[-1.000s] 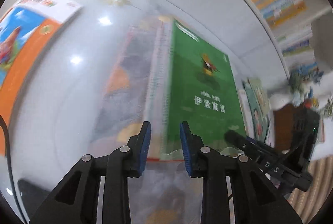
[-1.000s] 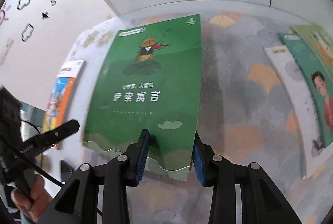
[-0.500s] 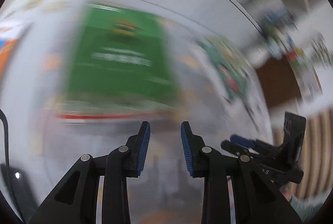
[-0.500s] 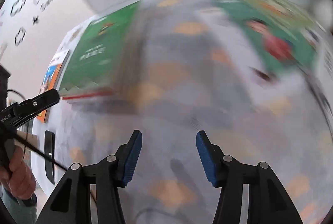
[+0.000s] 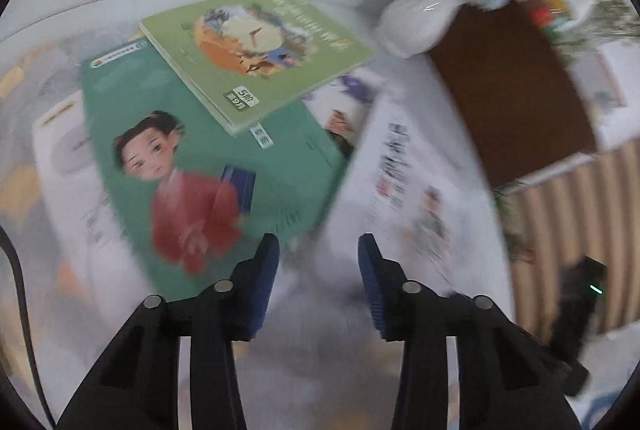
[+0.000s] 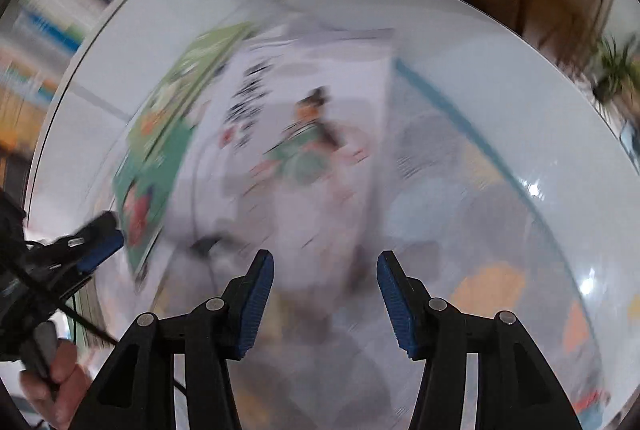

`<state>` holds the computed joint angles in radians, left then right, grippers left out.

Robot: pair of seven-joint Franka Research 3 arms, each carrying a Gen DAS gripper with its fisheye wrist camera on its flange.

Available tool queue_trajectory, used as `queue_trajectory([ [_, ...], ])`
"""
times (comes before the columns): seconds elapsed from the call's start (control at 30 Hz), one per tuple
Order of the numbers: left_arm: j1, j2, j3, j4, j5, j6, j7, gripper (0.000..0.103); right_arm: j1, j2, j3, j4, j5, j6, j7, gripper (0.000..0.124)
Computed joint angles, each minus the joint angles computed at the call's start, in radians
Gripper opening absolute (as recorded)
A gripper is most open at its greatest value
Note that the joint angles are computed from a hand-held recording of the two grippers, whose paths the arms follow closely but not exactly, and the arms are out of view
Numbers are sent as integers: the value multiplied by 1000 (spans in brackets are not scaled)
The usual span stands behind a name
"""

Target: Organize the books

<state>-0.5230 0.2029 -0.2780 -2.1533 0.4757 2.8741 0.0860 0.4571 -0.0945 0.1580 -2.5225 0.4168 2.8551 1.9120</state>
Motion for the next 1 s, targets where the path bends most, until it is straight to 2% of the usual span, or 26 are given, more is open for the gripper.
queue_trajectory([
  [0.03, 0, 35, 1, 25, -13, -5, 1, 36, 2, 20, -11, 15, 27, 0, -34, 53],
  [0.07, -9, 39, 18, 25, 35, 24, -32, 36, -2, 51, -19, 37, 43, -9, -63, 52],
  [0.1, 5, 57, 0, 31, 12, 60, -16, 38, -4, 68, -19, 53, 55, -20, -79, 53],
  [0.13, 47, 70, -52, 24, -80, 112, 47, 38, -7, 78, -16, 71, 32, -24, -80, 52],
  [0.17, 54, 80, -79, 29, -136, 124, 93, 39, -6, 87, -15, 101, 43, -68, -147, 52],
  [0.2, 25, 77, -70, 45, -121, 81, 109, 38, -9, 87, -13, 105, -7, -88, -143, 57],
  [0.23, -35, 67, -27, 64, -64, 20, 64, 38, -13, 82, -10, 98, -123, -104, -92, 57],
  [0.27, -99, 49, 14, 70, 2, -23, -1, 38, -14, 83, -10, 102, -168, -120, -87, 57],
  [0.33, -171, -5, 42, 29, 142, -18, -148, 38, -10, 41, -1, 57, -220, -115, -143, 57],
  [0.4, -220, -74, 24, -33, 238, -49, -334, 37, 17, -29, 5, -6, -183, -130, -279, 57],
  [0.47, -277, -139, -19, -92, 357, -108, -583, 37, 77, -103, 4, -62, -71, -175, -444, 56],
  [0.53, -310, -178, -84, -137, 393, -180, -791, 37, 129, -146, 30, -100, -39, -175, -529, 56],
  [0.57, -323, -195, -119, -157, 386, -231, -869, 37, 170, -140, 41, -98, -4, -178, -581, 56],
  [0.6, -335, -214, -155, -184, 322, -271, -910, 37, 203, -122, 30, -80, 58, -204, -635, 54],
  [0.63, -340, -236, -184, -214, 290, -280, -968, 37, 229, -101, 21, -55, 126, -238, -689, 53],
  [0.67, -336, -252, -207, -236, 299, -283, -1047, 37, 241, -100, 37, -46, 160, -236, -700, 53],
  [0.77, -341, -308, -288, -286, 296, -367, -1304, 37, 249, -105, 50, -43, 232, -253, -713, 53],
  [0.87, -358, -323, -334, -274, 252, -470, -1352, 37, 236, -103, 87, -51, 172, -204, -654, 53],
  [1.0, -374, -296, -355, -232, 261, -532, -1392, 37, 227, -116, 113, -86, 66, -149, -566, 54],
])
